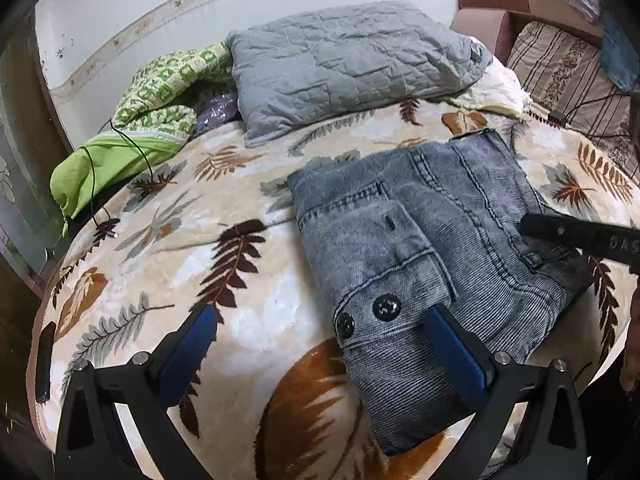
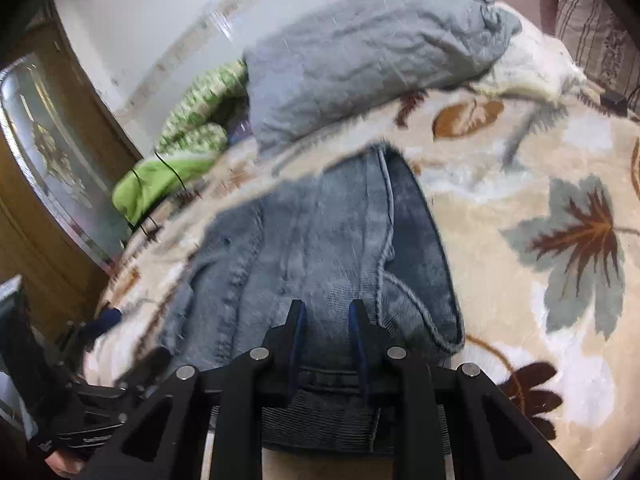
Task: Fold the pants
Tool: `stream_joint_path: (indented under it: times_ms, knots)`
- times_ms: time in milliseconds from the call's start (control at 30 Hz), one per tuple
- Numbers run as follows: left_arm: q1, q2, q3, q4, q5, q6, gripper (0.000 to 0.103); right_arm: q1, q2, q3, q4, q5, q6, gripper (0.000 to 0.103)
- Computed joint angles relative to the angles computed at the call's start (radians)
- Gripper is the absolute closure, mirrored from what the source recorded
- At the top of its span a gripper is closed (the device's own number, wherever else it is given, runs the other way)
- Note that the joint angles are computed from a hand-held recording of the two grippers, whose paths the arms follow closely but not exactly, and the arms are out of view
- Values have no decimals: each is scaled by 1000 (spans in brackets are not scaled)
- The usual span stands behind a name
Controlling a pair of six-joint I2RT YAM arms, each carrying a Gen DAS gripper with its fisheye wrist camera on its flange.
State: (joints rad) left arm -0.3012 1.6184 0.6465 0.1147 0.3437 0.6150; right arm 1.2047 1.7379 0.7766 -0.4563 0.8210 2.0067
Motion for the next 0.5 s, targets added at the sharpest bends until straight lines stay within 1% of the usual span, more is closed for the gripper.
stream_joint_path:
  times_ms: [33,67,200,300,500]
  knots:
    - [-2,11,6,-7,-1,1,0,-11,3,-10,30,-22,-19,77]
    - [-5,19,10,-12,-4,-2,0,-14,12,-7,30,-23,-22,77]
    - [5,45,39,-48,14,-16,0,-10,8,-21,51,-18,-14,76]
    - [5,43,34,-41,13,-19,0,-4,-1,-42,79,-11,-4,76]
    - [5,44,35,-42,14,-19,0,-4,1,-37,70,-10,-7,76]
